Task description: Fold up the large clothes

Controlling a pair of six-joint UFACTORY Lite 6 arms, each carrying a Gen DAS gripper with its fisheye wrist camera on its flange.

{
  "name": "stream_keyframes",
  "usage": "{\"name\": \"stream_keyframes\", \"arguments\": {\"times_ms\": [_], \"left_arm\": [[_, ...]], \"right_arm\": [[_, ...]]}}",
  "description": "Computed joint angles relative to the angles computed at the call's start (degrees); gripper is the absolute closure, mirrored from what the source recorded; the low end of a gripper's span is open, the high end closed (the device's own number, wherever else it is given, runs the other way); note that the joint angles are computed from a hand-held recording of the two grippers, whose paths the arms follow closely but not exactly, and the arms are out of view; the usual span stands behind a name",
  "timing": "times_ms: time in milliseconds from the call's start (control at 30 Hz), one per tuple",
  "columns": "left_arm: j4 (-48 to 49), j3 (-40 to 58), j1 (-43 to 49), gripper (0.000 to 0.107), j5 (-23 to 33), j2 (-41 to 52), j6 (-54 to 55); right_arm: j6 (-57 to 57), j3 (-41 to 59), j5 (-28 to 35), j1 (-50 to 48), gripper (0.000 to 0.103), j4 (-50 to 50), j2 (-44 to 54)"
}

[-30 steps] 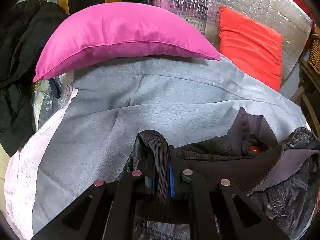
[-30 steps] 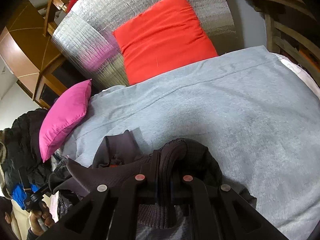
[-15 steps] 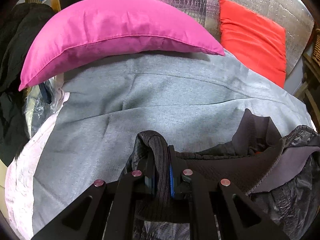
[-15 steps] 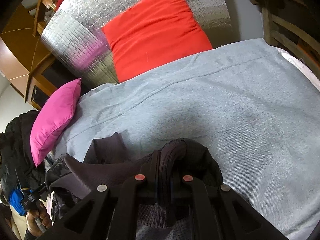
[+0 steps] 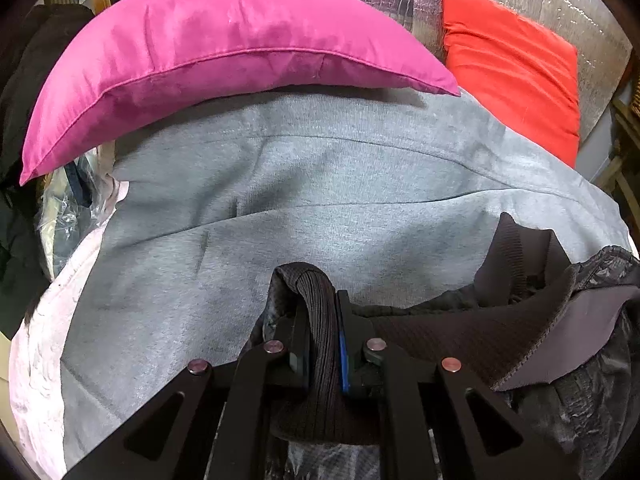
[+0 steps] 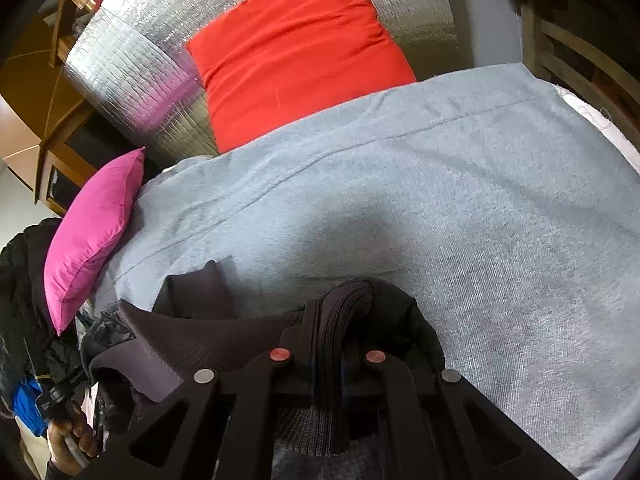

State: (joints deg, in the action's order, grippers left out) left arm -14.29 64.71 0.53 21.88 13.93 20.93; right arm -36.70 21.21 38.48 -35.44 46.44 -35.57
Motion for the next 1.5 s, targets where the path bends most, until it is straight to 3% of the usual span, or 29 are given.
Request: {"name": "stream_keyframes", "arguments": {"times_ms": [200,367,600,767,867,900,933,1000,1033,1133,1200,1367,1500], "left_arm": [[-14.04,-0.49,3.37,0.092,1.19,0.1,9.4],[-12.85,-0.35,2.41,0.092,-0.37,0.83,8.3],[-13.84,3.41,3.23,0.092,1.92,5.02,7.3],[-17.78,4.41,5.05,0.088,5.55,5.27,9.87],[-22.36,5.47,7.17,0.072,9.44,4.74,12.11],[-22.94,5.35,7.48,0.063,9.69,4.24,12.1],[-22.63,4.92,7.32,0.045,8.75,3.31,11.14],[-19.22,3.0,7.06,0.024,4.46,-0.16,6.85],[-19.84,2.27,7.5,0.022,3.04,-1.59,6.97],[-21.48,3.86,9.99,0.022,5.0,-2.73,8.12],[-20.79,3.7,10.37,0.022,4.22,-3.94,8.2],[-24.7,-1.1,10.06,0.022,-1.18,-8.59,20.63],[-25.04,-2.73,7.54,0.022,-3.98,-8.43,31.85]], "right_arm": [[1.22,0.12,-1.82,1.34,0.096,-0.01,1.56],[1.48,0.13,-2.56,1.82,0.096,0.02,2.1],[0.38,0.43,-3.48,2.02,0.096,1.46,4.5],[-6.31,0.31,0.04,-3.0,0.093,8.61,8.3],[-6.47,0.03,1.47,-3.96,0.092,9.0,7.25],[-6.08,0.07,2.02,-4.24,0.092,8.86,6.69],[-5.33,0.27,2.91,-4.63,0.091,8.64,6.2],[-4.31,0.77,4.51,-5.34,0.087,8.28,5.44],[-4.03,0.99,5.29,-5.79,0.086,8.06,4.97],[-4.21,1.65,8.42,-8.2,0.07,8.43,4.26],[-3.83,1.62,8.47,-9.81,0.003,8.55,2.03],[-5.01,2.26,11.46,-16.24,0.0,9.07,-2.58],[-5.54,3.45,8.35,-10.4,0.0,0.89,-6.1]]}}
